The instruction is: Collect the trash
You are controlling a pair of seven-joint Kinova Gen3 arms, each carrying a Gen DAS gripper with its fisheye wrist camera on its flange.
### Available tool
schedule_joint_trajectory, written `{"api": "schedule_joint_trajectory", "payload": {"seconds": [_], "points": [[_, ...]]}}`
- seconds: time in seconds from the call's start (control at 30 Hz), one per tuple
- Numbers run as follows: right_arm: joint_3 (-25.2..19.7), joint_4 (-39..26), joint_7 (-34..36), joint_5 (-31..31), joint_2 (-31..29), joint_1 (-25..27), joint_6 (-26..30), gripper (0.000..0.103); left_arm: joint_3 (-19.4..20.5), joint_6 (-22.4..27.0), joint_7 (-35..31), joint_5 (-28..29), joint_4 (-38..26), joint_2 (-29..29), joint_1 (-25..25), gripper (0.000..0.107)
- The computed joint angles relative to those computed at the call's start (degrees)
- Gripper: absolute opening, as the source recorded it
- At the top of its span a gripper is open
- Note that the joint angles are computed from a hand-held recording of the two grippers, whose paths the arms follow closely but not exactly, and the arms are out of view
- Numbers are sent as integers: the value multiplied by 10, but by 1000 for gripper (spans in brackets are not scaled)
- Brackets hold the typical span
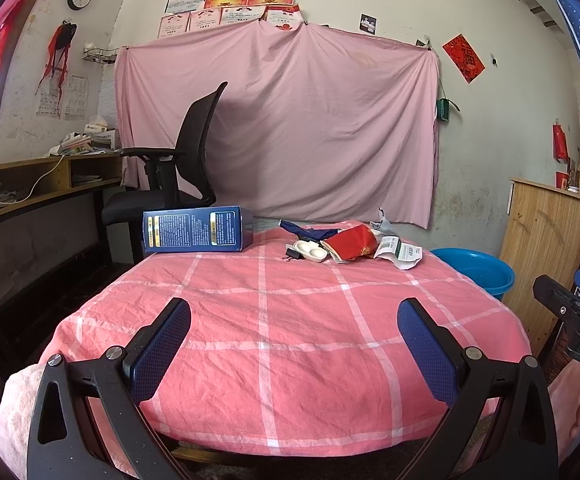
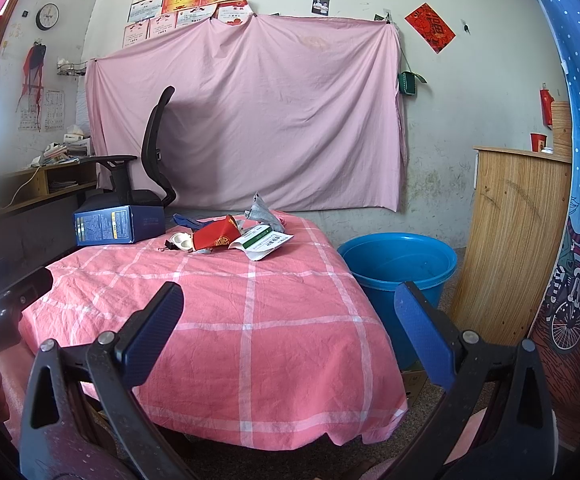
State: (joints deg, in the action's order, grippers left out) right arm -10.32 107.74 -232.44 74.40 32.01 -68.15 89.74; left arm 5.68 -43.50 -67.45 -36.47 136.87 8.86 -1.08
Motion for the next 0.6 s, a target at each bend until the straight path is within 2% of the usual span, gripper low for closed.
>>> {"api": "schedule_joint_trajectory", "payload": {"seconds": [0.6], "points": [[0, 1, -2, 0, 0, 0, 0, 103, 0, -4, -5, 5, 4, -2, 1, 101]]}}
